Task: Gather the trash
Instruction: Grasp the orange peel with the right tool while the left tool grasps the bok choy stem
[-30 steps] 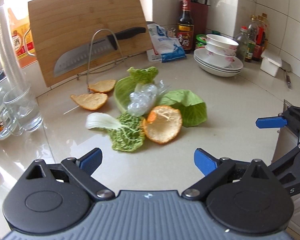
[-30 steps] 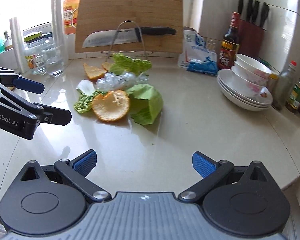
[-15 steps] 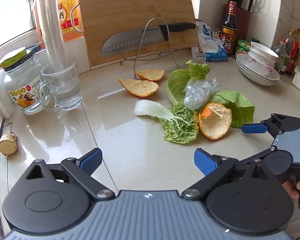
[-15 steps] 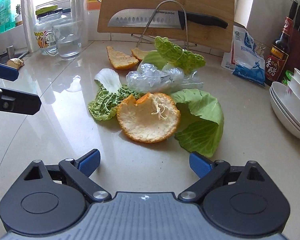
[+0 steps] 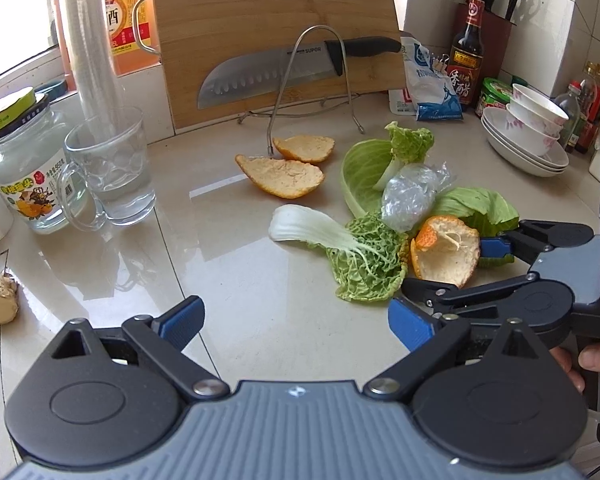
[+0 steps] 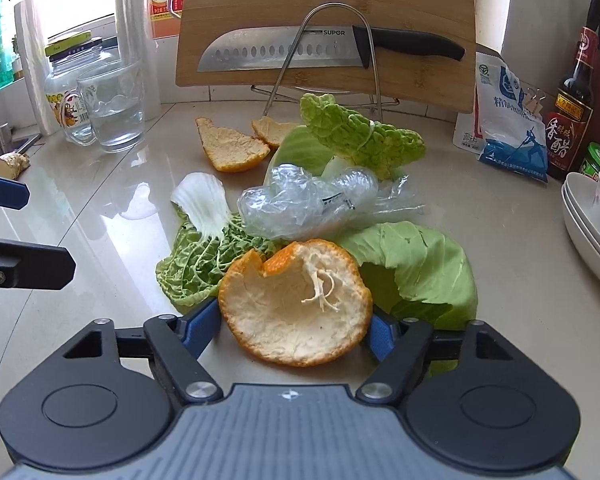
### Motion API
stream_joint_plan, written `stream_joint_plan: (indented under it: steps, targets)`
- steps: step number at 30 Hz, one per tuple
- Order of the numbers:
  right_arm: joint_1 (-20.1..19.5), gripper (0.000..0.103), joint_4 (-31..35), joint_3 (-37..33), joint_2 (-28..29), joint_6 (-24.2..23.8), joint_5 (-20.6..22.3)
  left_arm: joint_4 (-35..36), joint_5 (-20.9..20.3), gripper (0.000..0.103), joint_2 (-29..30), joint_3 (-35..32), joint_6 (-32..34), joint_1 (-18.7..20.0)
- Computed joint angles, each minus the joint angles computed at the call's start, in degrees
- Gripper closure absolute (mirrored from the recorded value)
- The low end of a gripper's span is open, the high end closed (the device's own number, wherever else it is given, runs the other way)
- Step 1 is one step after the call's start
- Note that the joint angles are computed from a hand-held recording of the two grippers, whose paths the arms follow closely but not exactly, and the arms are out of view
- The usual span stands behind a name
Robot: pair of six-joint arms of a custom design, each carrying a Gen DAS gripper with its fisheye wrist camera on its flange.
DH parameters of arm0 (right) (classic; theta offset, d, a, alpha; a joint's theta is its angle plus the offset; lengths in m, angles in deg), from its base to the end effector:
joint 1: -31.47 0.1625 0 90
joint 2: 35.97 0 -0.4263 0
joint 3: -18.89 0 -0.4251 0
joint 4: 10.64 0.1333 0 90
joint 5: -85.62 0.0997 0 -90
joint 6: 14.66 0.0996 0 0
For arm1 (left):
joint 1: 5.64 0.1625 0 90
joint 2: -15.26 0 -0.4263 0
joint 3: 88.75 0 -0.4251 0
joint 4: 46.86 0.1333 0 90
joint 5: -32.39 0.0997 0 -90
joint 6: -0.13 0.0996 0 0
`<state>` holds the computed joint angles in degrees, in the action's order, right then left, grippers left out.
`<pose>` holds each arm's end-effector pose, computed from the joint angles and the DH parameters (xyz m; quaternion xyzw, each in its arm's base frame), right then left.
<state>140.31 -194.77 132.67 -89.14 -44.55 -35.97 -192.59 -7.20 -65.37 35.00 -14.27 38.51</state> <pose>0.2686 -0.5361 0.1177 0.3086 -0.8717 0.2511 0.2861 -0.2059 -0.4926 0.2524 0.1987 0.8783 -0.2984 0.3162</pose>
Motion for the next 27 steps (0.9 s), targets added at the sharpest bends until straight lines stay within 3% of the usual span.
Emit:
stream_joint_plan:
  steps: [6, 11, 14, 21, 27]
  targets:
    - [0.5, 0.043, 1.2, 0.6, -1.6, 2.8, -0.4, -3.5, -2.0, 0.005, 2.7, -2.3, 3.5, 2.0]
    - [1.0, 0.044, 2.5, 2.5, -4.1, 5.3, -0.7, -9.3, -3.1, 0.005, 6.5, -4.8, 8.9, 3.9]
    - [1.6, 0.044, 2.3, 3.6, -5.4, 6.0, -1.3, -8.3, -3.7, 0.006, 8.4, -7.2, 8.3, 4.9]
    - [2.4, 0.044, 1.9, 5.5, -7.8, 7.8, -2.0, -13.7, -9.0, 0.006, 12.1, -11.3, 16.7, 4.7]
    - [3.0, 0.044, 0.5, 6.9, -9.0, 9.2, -3.1, -18.6, -12.8, 0.009, 19.0, -16.8, 23.8, 5.2]
